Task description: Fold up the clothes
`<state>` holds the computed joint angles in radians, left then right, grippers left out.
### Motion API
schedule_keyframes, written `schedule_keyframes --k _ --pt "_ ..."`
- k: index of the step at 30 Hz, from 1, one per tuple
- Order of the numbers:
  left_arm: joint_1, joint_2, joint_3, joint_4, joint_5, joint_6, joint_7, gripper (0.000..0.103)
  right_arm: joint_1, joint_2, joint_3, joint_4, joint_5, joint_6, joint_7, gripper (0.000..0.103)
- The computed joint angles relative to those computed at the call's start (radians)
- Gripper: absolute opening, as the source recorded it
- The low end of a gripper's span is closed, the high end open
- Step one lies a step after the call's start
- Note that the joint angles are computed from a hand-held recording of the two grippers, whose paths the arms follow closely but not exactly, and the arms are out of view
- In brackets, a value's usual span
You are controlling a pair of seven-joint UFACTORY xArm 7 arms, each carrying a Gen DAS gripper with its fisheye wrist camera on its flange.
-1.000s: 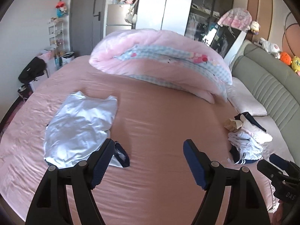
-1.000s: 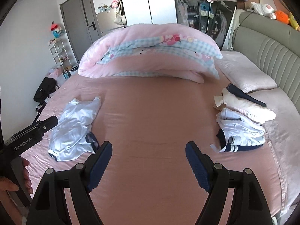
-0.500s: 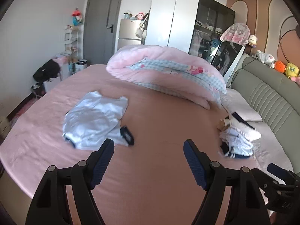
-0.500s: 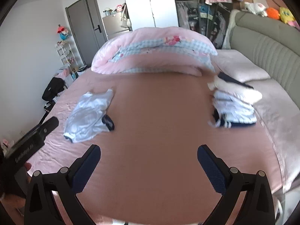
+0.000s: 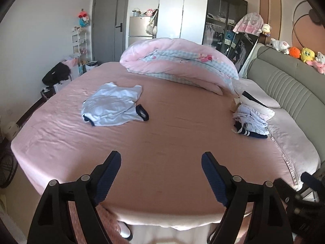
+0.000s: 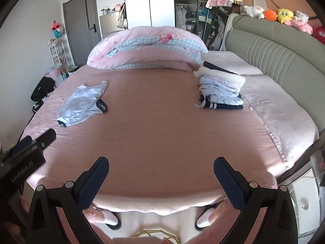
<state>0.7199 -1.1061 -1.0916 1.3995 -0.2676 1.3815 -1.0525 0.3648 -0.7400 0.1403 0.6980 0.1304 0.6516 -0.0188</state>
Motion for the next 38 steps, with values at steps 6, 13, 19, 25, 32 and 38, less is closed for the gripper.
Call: schedule_keyframes --k 6,13,19,25,32,38 --pt "0.032 -0.037 -0.010 0.067 -0.021 0.078 0.002 0.081 -0.003 -0.029 -0.021 -0.030 0.003 0.015 -0.013 0.103" --pt "0.029 -0.052 -0.005 0.024 -0.108 0.040 0.032 0.081 -0.012 -0.013 -0.029 -0.024 0.012 0.021 -0.021 0.103" --pt "0.013 -0.036 -0.026 0.003 -0.119 -0.011 0.013 0.081 -0.011 -0.008 -0.024 -0.030 0.013 0.023 -0.032 0.103" --pt "0.053 -0.037 -0.045 0.051 -0.124 0.023 0.020 0.083 -0.013 0.006 -0.025 -0.030 0.016 0.029 -0.037 0.103" --pt "0.076 -0.078 -0.029 0.064 -0.153 0.039 0.032 0.087 -0.011 0.010 -0.023 -0.033 0.016 0.024 -0.042 0.103" --pt "0.086 -0.092 -0.022 0.065 -0.175 0.043 0.046 0.087 -0.008 0.019 -0.022 -0.029 0.016 0.028 -0.047 0.103"
